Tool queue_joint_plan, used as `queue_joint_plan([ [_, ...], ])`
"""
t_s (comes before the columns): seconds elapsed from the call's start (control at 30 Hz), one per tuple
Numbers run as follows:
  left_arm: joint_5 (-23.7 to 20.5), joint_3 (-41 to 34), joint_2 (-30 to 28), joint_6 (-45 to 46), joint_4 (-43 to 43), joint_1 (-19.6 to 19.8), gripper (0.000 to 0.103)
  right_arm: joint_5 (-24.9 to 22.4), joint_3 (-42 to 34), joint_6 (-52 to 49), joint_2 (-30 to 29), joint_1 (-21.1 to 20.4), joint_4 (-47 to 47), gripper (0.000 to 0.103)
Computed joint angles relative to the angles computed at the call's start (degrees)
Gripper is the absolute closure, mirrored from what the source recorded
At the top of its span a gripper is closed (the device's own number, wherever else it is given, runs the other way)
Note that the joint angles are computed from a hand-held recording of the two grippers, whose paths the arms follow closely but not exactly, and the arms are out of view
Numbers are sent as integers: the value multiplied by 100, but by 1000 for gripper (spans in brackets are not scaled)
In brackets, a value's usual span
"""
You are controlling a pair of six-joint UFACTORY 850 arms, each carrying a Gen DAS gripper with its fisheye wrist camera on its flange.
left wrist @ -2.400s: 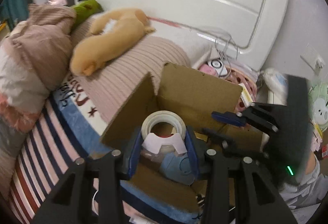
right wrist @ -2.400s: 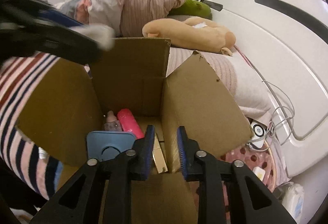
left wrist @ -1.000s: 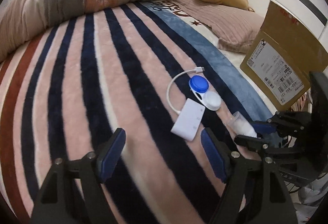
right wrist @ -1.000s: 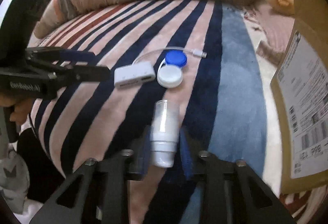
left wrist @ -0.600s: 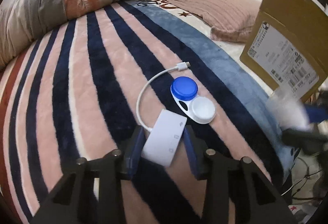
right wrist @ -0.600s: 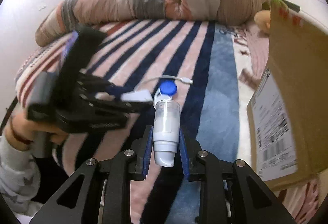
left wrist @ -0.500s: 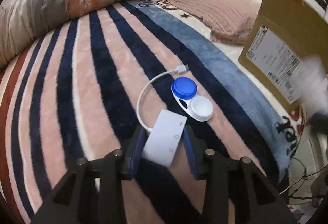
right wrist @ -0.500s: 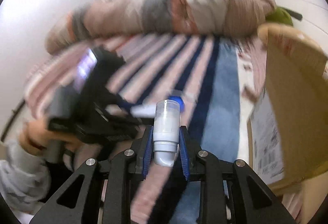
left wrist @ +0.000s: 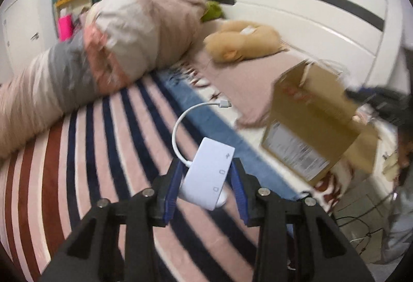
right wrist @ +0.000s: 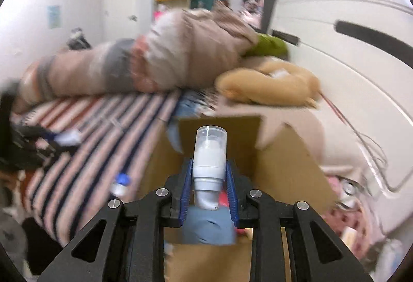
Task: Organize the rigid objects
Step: 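Put the card reader into the box with the left gripper while the right releases the white tube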
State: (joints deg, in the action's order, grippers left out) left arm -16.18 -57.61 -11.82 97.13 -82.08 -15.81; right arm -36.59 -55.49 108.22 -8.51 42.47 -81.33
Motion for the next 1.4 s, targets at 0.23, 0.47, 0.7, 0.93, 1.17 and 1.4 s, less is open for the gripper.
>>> queue_joint_plan([
  [0.23,-311,-671,-58,-1089,1146,-537,68,57,109,-676,-229,-349,776,82],
  [0.47,-627,-1608,-623,-2665,2866,-1186,68,-99,208,-491,-290,-254,733,79],
  [0.7,-1082,-2544,-1421,-4133,4643,-1710,67,259,510,74,-106,-239,224,77],
  [0.93,-1244,-2939,-1895,-5291,5913,-1939,67,420,694,509,1,-247,-167,77],
  [1.17,-1106,-2729,-1696,-5030,5559,-1856,50,402,688,367,2,-219,15,76],
  [1.4,-887,-2001,-957,-3497,3814,-1400,47,52,548,451,81,101,-55,76],
])
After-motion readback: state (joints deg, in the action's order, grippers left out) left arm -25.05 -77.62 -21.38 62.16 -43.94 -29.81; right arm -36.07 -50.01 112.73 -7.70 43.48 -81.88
